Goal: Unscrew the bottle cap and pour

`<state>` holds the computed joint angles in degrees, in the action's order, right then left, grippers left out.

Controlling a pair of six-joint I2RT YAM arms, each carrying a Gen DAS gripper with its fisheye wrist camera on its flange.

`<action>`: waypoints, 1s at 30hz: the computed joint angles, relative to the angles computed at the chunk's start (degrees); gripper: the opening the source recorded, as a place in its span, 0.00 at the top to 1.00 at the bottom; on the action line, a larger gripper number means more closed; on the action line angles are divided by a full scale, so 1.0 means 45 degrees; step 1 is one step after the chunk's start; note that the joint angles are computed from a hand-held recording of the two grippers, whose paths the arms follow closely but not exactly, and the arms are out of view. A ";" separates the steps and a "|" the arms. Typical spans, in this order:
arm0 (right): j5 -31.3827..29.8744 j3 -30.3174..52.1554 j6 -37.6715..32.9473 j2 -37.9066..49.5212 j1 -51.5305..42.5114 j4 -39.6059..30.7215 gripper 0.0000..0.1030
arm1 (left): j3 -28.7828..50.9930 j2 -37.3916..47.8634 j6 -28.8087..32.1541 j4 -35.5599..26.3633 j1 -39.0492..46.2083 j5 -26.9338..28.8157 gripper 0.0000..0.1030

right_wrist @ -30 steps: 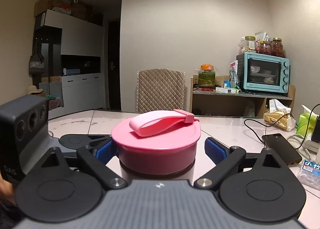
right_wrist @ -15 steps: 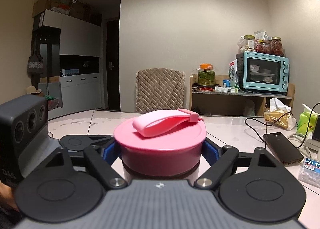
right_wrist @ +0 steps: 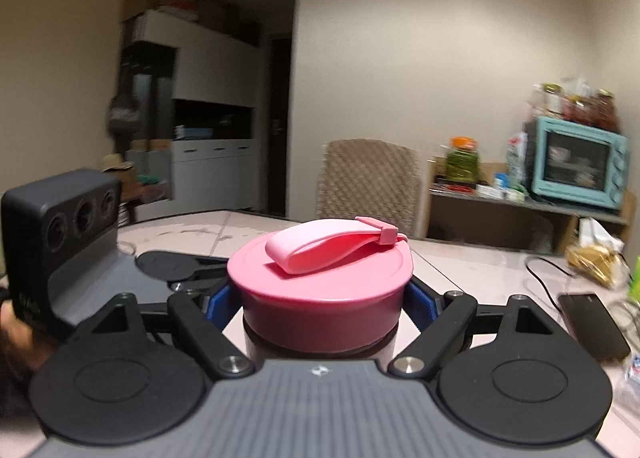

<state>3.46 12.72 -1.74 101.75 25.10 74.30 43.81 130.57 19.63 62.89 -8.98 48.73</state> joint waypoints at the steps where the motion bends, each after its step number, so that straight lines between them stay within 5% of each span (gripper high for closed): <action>1: -0.0288 -0.0010 -0.0140 -0.0032 -0.0135 -0.0027 0.18 | -0.0106 -0.0065 -0.0019 0.0044 0.0002 -0.0058 0.13; 9: -0.5212 0.0241 -0.0929 -0.0456 -0.2411 -0.0987 0.18 | -0.0624 -0.0465 0.0305 -0.0035 0.0155 -0.0266 0.13; 19: -0.8357 0.0904 -0.1460 -0.0594 -0.3511 -0.2037 0.18 | -0.1634 -0.1267 0.1037 -0.0124 0.0709 -0.0294 0.13; 30: -1.2475 0.2969 -0.3303 -0.0616 -0.4886 -0.5522 0.18 | -0.2181 -0.1678 0.1717 -0.0496 0.1457 0.0628 0.13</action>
<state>-52.68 26.08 -16.60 98.97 3.11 49.45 33.99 123.02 27.35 60.65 -2.42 51.56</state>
